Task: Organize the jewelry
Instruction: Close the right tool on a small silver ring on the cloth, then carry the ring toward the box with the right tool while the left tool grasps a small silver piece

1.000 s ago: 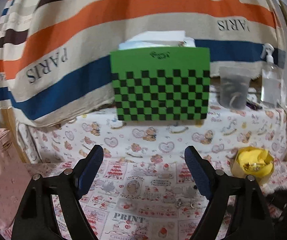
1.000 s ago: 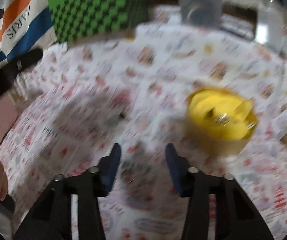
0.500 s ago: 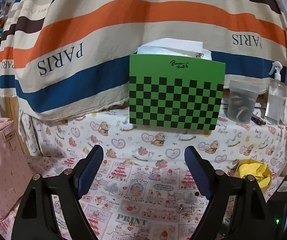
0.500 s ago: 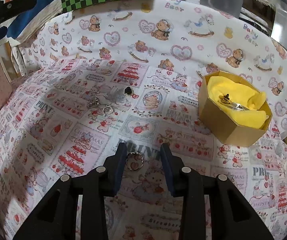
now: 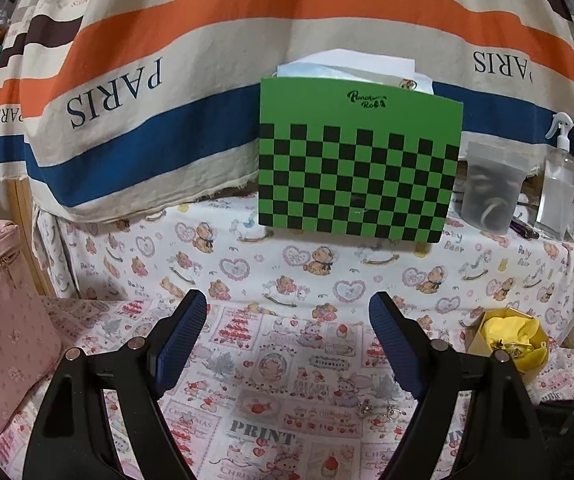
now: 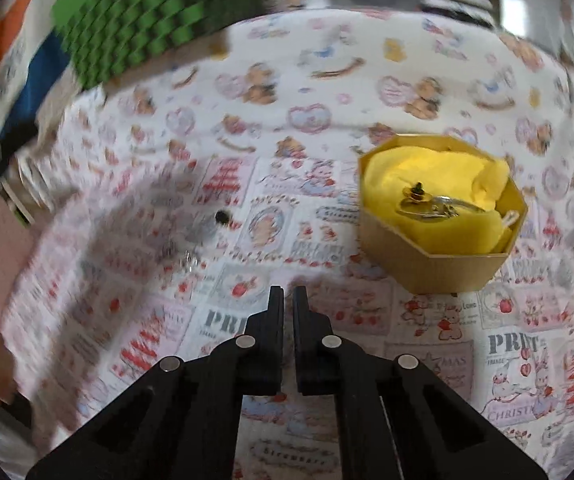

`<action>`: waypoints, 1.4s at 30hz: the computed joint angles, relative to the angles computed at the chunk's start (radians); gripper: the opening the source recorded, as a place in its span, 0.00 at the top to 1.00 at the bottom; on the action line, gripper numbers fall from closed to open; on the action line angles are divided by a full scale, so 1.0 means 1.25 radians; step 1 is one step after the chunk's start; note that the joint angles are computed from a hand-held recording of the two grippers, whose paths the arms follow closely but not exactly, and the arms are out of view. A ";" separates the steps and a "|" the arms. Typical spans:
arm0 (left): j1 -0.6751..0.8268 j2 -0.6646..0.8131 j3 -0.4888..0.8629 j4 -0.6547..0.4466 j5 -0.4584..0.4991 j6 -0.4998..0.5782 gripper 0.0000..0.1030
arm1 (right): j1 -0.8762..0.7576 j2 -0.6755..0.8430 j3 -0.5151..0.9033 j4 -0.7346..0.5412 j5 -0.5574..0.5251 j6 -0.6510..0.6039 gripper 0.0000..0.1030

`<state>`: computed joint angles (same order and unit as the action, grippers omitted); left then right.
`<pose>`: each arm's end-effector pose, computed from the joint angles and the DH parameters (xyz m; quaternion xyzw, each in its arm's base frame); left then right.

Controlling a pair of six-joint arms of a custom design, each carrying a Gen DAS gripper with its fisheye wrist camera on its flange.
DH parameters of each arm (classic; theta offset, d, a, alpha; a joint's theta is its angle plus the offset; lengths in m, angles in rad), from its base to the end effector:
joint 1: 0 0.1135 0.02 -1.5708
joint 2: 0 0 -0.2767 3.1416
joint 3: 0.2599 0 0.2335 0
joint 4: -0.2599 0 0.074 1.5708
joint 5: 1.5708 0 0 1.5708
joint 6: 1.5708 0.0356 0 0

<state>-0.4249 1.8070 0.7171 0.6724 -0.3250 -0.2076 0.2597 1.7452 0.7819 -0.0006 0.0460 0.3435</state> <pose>0.3152 -0.1301 0.1665 0.0020 0.8319 -0.0384 0.5535 0.2987 0.0777 0.1450 0.0468 0.9529 0.0678 0.2918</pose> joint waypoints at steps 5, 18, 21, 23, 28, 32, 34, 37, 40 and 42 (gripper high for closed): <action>0.000 -0.001 -0.002 0.005 -0.003 -0.003 0.20 | -0.034 -0.025 0.003 -0.025 -0.019 0.004 0.95; 0.007 -0.015 -0.009 0.001 0.000 -0.010 0.20 | 0.045 0.031 0.074 -0.164 0.075 -0.004 0.71; 0.009 -0.015 -0.009 0.000 0.000 -0.012 0.20 | 0.059 0.030 0.069 -0.159 0.092 -0.008 0.71; 0.010 -0.016 -0.010 0.000 0.001 -0.012 0.20 | 0.054 0.025 0.069 -0.165 0.062 -0.005 0.71; 0.011 -0.017 -0.011 -0.001 0.000 -0.012 0.20 | 0.069 0.037 0.074 -0.171 0.075 0.000 0.71; 0.011 -0.018 -0.011 -0.002 -0.003 -0.013 0.20 | 0.068 0.040 0.071 -0.165 0.077 0.008 0.77; 0.012 -0.018 -0.010 -0.004 0.000 -0.012 0.20 | 0.065 0.044 0.067 -0.153 0.087 0.014 0.79; 0.010 -0.017 -0.009 -0.006 -0.001 -0.011 0.20 | 0.057 0.044 0.064 -0.146 0.088 0.016 0.80; 0.008 -0.014 -0.007 -0.007 -0.001 -0.009 0.20 | 0.050 0.045 0.064 -0.143 0.090 0.023 0.80; 0.006 -0.012 -0.005 -0.009 -0.002 -0.009 0.20 | 0.047 0.047 0.066 -0.142 0.095 0.027 0.80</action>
<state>-0.4169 1.7923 0.7109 0.6612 -0.3269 -0.2185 0.3183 1.8035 0.8640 -0.1775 0.1648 0.3771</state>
